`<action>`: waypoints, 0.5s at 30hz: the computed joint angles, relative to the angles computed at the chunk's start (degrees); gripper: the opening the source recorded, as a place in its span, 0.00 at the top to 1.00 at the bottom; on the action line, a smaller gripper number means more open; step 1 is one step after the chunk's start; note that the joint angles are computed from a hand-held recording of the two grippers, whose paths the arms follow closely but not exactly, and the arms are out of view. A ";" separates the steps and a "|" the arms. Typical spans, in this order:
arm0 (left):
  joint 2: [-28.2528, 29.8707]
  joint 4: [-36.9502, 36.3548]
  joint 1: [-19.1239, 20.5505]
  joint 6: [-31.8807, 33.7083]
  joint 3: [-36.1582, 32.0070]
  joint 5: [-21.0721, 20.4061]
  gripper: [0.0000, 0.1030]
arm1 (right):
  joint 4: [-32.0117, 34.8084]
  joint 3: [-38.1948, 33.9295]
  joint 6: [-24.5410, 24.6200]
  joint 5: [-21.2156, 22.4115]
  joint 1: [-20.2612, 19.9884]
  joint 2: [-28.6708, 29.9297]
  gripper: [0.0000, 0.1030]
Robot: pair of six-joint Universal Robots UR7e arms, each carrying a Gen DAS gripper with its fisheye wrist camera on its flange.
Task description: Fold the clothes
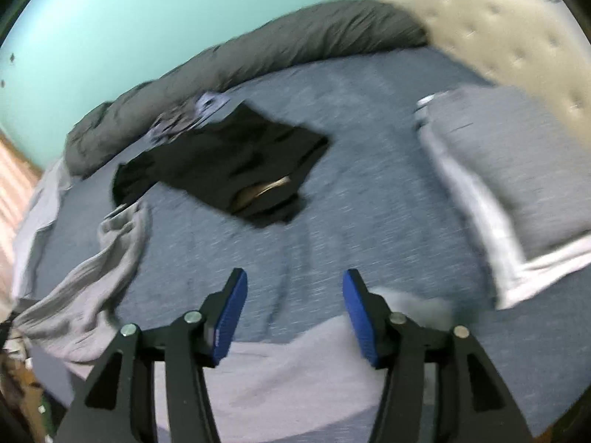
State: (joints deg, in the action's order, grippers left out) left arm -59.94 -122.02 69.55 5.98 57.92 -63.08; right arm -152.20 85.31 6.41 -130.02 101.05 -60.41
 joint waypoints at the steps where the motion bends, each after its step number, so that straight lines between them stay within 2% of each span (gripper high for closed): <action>1: -0.01 0.01 0.14 0.19 0.08 -0.34 0.94 | 0.45 -1.20 0.27 1.49 -0.18 1.54 0.44; 4: 0.13 0.02 0.64 0.77 0.12 -1.39 0.94 | 2.92 -5.23 1.62 6.85 -0.49 6.24 0.43; 8: 0.65 -0.11 1.46 1.17 0.16 -2.62 0.94 | 7.71 -13.52 2.83 10.43 -0.16 14.29 0.40; 15: 2.57 -0.13 3.36 0.99 -1.21 -4.04 0.94 | 18.18 -34.13 1.69 15.81 0.64 30.03 0.40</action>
State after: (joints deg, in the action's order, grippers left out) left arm -57.38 -122.15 72.91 6.97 56.71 -67.12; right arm -134.02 51.18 8.11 -114.21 101.69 -30.39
